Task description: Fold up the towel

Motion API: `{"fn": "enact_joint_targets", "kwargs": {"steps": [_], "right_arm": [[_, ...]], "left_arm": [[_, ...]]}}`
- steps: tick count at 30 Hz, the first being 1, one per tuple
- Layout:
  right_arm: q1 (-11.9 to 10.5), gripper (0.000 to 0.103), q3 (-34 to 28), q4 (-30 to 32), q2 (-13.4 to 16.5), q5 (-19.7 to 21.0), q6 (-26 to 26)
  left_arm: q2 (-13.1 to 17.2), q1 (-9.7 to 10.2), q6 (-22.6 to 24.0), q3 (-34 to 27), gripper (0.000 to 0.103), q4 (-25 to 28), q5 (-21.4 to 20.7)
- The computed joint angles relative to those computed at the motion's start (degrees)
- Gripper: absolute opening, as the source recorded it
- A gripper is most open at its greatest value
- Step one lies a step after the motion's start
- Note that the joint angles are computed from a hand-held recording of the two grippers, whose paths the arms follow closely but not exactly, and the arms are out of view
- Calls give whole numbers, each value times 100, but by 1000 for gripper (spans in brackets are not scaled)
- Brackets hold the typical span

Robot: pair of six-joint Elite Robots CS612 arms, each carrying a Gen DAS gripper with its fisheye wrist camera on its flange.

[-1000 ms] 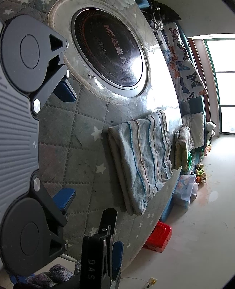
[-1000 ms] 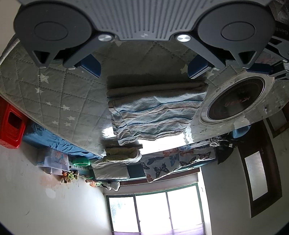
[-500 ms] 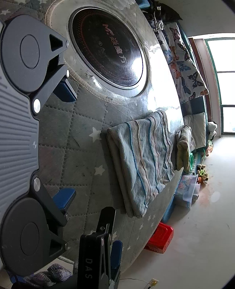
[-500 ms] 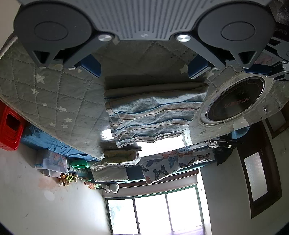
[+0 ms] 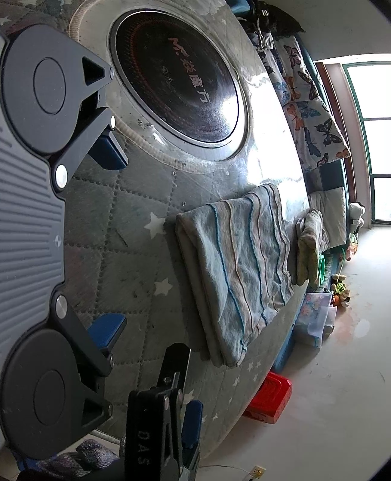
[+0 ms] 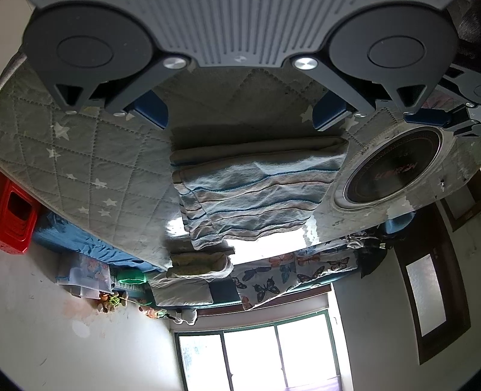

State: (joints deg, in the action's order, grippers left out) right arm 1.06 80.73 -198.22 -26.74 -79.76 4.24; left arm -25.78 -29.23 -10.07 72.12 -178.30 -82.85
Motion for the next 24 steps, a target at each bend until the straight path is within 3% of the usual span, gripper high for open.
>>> {"fn": "enact_joint_targets", "kwargs": {"steps": [24], "right_arm": [[11,103,-265,296,98,-44,8]], "left_arm": [[131,52,-3,-322,103,267,-73]]}}
